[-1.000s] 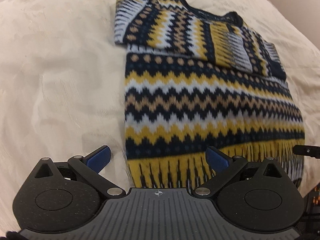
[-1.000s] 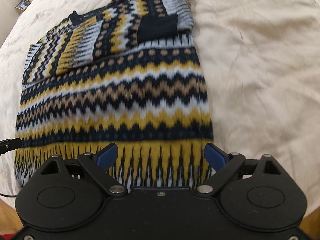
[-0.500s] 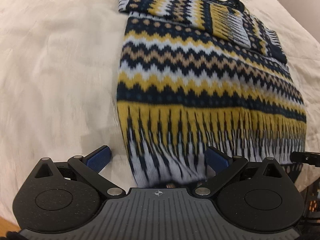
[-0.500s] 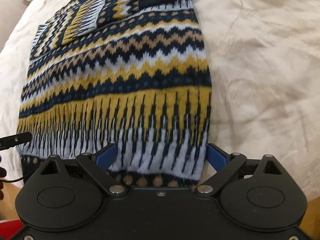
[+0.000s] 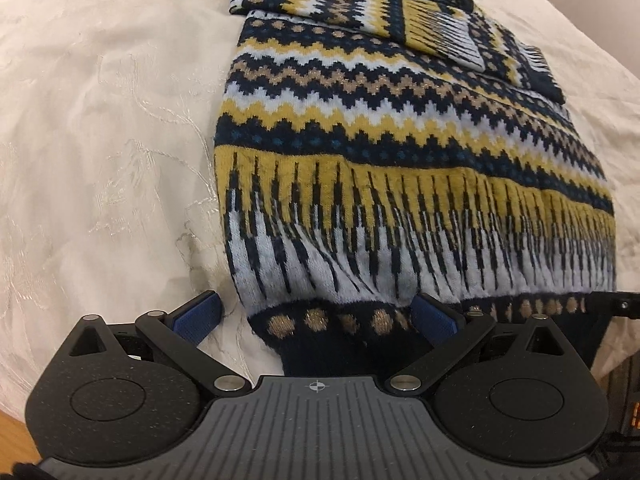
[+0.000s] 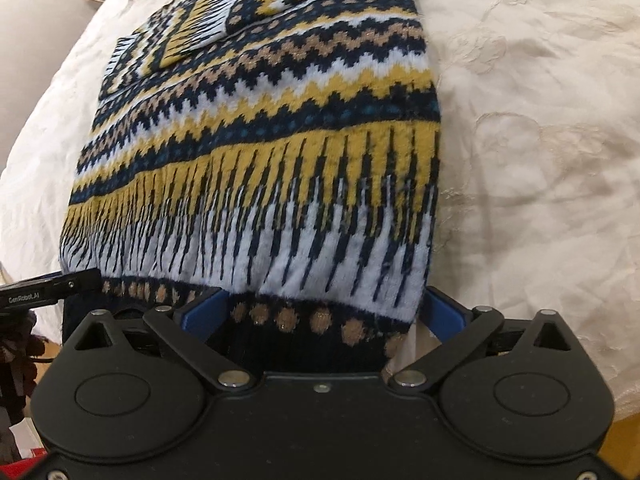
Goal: Fold small clothes
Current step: 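Move both grippers to the ribbed hem and close on it, then lift the hem with both grippers, fold it over toward the collar, release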
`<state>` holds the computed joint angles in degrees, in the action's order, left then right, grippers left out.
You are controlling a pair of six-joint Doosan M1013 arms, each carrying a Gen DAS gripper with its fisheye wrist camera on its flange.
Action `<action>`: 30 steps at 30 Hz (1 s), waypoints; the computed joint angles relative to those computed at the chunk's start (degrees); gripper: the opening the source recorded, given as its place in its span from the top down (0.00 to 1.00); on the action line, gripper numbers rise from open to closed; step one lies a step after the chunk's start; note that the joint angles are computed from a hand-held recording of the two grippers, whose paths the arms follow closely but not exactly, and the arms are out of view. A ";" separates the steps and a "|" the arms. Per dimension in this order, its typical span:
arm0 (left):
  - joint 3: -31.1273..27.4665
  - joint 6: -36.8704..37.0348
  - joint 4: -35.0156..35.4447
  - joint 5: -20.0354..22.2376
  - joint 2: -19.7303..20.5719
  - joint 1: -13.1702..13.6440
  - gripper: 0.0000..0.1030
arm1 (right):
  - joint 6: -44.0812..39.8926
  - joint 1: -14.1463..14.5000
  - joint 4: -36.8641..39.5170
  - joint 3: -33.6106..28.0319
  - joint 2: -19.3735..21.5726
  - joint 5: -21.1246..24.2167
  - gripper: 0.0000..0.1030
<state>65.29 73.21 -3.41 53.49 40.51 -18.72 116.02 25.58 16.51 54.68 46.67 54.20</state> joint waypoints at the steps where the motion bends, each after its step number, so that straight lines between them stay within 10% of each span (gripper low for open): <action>1: 0.69 0.18 -0.08 -0.71 -0.39 -0.02 0.00 | -0.43 -0.09 0.44 0.28 -0.14 -0.43 0.00; 21: 9.30 2.58 -2.11 -9.75 -5.39 -0.71 0.03 | -14.29 -0.73 12.13 10.29 -4.94 -10.37 0.01; 30: 10.09 1.25 -1.96 -10.21 -5.97 -0.64 0.20 | -15.65 -0.86 15.17 12.91 -6.08 -12.50 0.20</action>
<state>75.38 74.46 -5.37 43.29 34.55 -19.36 100.37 24.72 31.68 67.59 40.60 41.69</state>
